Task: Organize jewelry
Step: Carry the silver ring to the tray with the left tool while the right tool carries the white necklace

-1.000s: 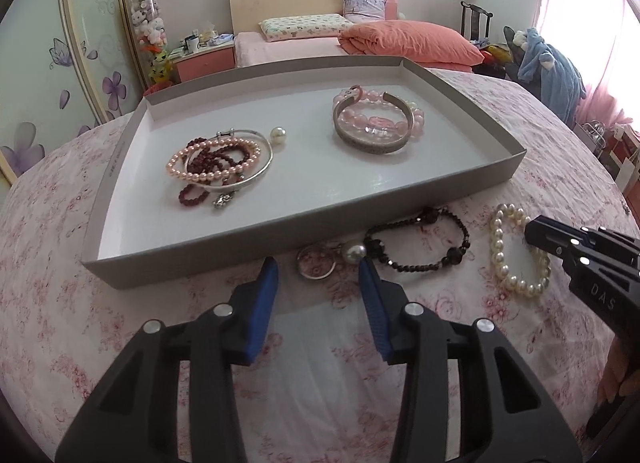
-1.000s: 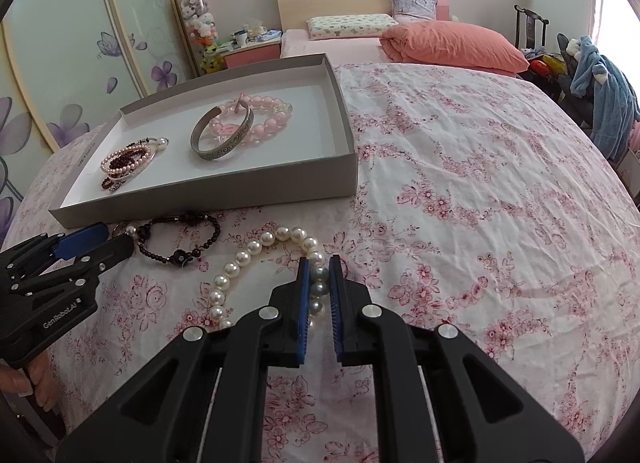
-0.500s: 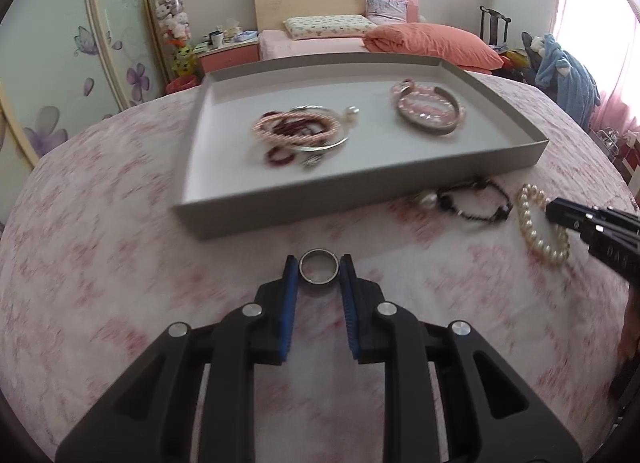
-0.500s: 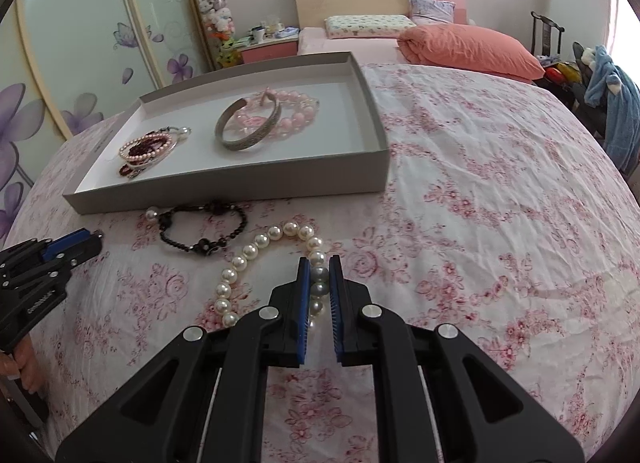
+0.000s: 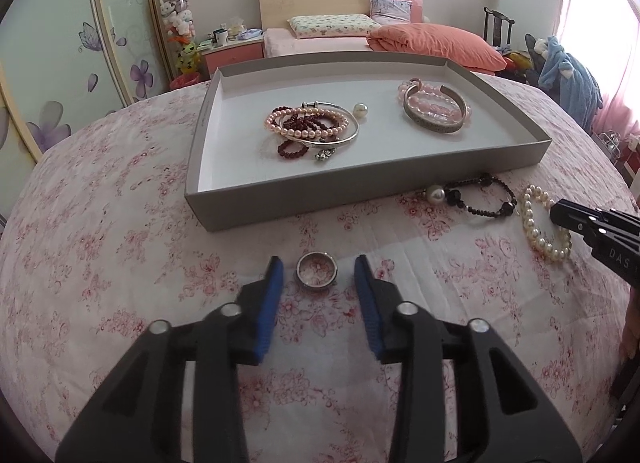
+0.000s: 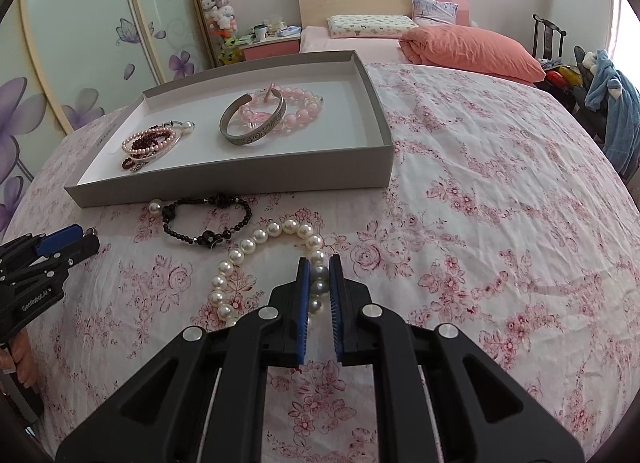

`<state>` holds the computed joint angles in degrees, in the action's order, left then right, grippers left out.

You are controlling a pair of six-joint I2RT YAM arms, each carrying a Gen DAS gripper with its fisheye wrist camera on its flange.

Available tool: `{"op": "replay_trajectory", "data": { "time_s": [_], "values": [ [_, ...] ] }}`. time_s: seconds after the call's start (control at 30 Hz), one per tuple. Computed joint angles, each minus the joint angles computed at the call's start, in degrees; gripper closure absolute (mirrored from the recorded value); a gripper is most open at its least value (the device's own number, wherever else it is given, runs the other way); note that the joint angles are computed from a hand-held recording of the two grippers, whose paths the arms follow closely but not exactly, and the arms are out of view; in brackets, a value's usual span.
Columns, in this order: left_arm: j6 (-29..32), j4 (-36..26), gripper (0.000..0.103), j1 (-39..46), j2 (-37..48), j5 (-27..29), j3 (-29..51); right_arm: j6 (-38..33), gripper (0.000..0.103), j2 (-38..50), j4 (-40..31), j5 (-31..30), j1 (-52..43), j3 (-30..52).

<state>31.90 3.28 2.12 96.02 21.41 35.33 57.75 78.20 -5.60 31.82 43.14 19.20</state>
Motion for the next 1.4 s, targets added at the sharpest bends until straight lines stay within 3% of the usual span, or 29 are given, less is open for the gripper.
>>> {"op": "replay_trajectory", "data": {
  "time_s": [0.03, 0.23, 0.4, 0.6, 0.9, 1.4],
  "values": [
    [-0.1, 0.1, 0.081, 0.0, 0.0, 0.0, 0.0, 0.1, 0.092, -0.1, -0.1, 0.1, 0.1, -0.1],
    [-0.9, 0.0, 0.081, 0.4, -0.3, 0.1, -0.2, 1.8, 0.093, -3.5, 0.5, 1.0, 0.8, -2.0],
    [-1.0, 0.9, 0.081, 3.1, -2.6, 2.2, -1.5, 3.7, 0.093, -11.8, -2.6, 7.2, 5.9, -2.6],
    [-1.3, 3.3, 0.081, 7.3, -10.0, 7.4, -6.0, 4.5, 0.093, -15.7, -2.2, 13.8, 12.5, -1.6],
    [-2.0, 5.7, 0.081, 12.0, -21.6, 12.6, -12.3, 5.9, 0.093, -15.1, -4.3, 20.5, 19.5, 1.9],
    [-5.9, 4.0, 0.081, 14.5, -34.0, 17.1, -15.1, 9.5, 0.093, -10.8, -13.9, 32.4, 27.1, 9.4]
  ]
}}
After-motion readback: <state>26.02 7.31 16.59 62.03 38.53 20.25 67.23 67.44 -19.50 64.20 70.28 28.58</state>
